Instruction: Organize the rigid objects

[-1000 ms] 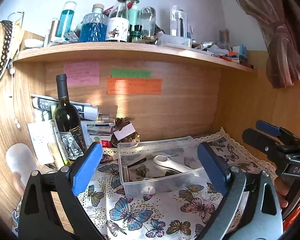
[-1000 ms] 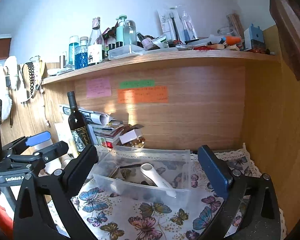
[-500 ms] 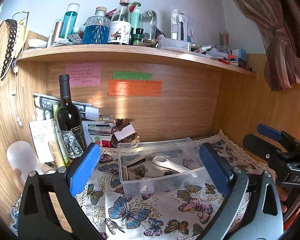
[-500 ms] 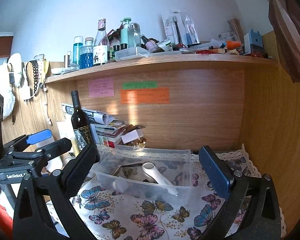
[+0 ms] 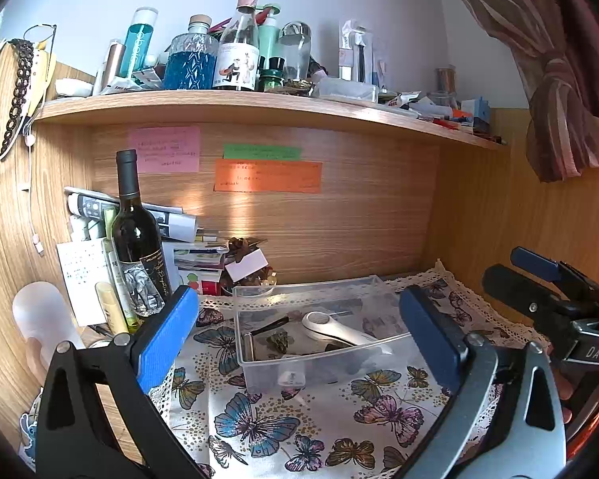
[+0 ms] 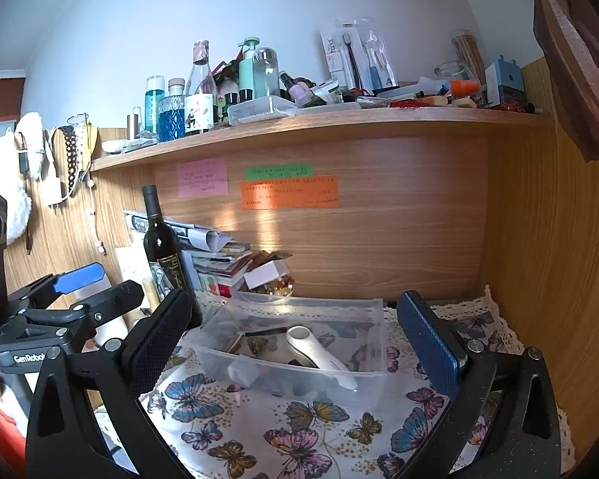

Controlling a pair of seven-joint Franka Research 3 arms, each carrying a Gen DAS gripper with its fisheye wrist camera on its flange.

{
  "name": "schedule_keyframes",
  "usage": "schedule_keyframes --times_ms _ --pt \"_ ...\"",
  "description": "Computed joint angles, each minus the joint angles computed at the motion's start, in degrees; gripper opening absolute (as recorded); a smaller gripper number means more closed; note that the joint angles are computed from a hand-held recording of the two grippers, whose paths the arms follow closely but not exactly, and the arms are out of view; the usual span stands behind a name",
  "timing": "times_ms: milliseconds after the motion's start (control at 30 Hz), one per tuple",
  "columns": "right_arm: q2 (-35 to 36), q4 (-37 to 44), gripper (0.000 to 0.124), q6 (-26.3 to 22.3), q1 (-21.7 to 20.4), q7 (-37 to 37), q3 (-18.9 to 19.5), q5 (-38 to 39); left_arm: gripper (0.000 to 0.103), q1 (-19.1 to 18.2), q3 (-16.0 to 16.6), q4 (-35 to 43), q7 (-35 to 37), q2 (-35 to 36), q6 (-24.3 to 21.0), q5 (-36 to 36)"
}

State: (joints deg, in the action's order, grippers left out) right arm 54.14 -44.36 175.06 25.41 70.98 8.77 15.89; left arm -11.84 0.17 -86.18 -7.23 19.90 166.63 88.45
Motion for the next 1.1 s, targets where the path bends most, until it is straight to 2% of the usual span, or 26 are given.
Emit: schedule_keyframes --times_ms 533,700,1000,1100 --pt "-0.6 -1.2 0.103 0.6 -0.2 -0.6 0.7 0.4 0.102 0.0 -0.1 -0.3 -0.6 -0.3 0.0 0.6" --pt "-0.8 -1.4 0.103 0.6 -0.2 -0.7 0.7 0.5 0.102 0.3 -0.2 0.0 -0.3 0.0 1.3 0.2" --pt "-0.4 -0.7 0.103 -0.1 0.1 0.1 0.0 0.2 0.102 0.4 -0.2 0.2 -2.2 -0.1 2.2 2.7" --pt "-0.2 -0.3 0.103 -0.4 0.1 0.2 0.0 0.1 0.102 0.2 -0.3 0.0 -3.1 -0.4 1.2 3.8"
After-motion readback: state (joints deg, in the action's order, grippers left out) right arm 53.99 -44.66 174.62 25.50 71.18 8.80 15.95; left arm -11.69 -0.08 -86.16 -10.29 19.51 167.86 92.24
